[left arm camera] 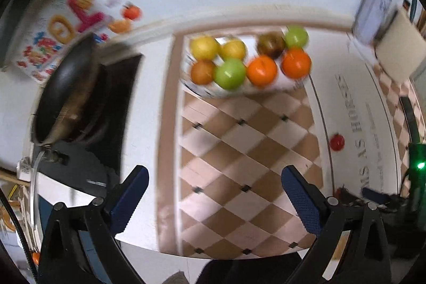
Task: Organize fruits
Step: 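Grasp a small red tomato with the left tool while the right tool grasps another, then lower both tomatoes onto the plate beside the oranges while both tools open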
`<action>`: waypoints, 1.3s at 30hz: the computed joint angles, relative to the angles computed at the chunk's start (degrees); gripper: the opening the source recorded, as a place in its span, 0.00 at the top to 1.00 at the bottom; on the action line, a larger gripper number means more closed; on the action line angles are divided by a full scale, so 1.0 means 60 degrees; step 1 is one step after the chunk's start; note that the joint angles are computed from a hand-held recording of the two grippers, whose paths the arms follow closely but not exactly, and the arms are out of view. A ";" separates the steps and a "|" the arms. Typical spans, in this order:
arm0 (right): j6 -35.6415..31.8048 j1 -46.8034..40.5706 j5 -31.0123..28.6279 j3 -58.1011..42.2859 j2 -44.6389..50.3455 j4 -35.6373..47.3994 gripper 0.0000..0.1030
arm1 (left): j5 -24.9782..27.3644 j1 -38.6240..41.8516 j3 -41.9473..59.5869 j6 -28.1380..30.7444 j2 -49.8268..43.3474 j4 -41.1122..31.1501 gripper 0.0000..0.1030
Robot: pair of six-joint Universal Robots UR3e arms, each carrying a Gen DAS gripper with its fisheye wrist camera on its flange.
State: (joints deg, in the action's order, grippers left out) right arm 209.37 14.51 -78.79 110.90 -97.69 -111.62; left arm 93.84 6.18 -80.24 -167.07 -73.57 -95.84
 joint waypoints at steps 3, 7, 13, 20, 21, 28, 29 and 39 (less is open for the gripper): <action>-0.0248 -0.0135 0.0378 0.0543 0.0201 -0.0573 0.64 | 0.0041 -0.0650 -0.0010 -0.0381 -0.0606 0.0142 0.01; -0.0396 -0.0168 0.0119 0.0640 -0.0011 -0.0837 0.70 | -0.0017 -0.1580 0.0285 -0.0908 -0.1639 0.0363 0.01; -0.0786 -0.1428 0.0063 0.1119 -0.1367 -0.0325 0.70 | -0.0940 -0.2554 0.1296 -0.1405 -0.3312 0.0294 0.01; -0.1503 -0.2932 0.0088 0.1611 -0.2231 0.0297 0.70 | -0.2177 -0.3697 0.2878 -0.1392 -0.6010 0.0049 0.25; -0.1572 -0.3109 0.0090 0.1665 -0.2357 0.0388 0.70 | -0.2128 -0.3867 0.3030 -0.1378 -0.6305 0.0041 0.33; -0.1990 -0.3753 -0.0003 0.1455 -0.2657 0.0892 0.70 | -0.2074 -0.4238 0.3193 -0.1253 -0.6893 0.0348 0.74; -0.1971 -0.3718 -0.0017 0.1337 -0.2611 0.0906 0.70 | -0.2130 -0.4207 0.3240 -0.1252 -0.6924 0.0321 0.74; -0.1872 -0.3007 0.0275 -0.0423 -0.1406 0.0546 0.70 | -0.3024 -0.2648 0.3202 -0.0929 -0.5602 -0.0166 0.74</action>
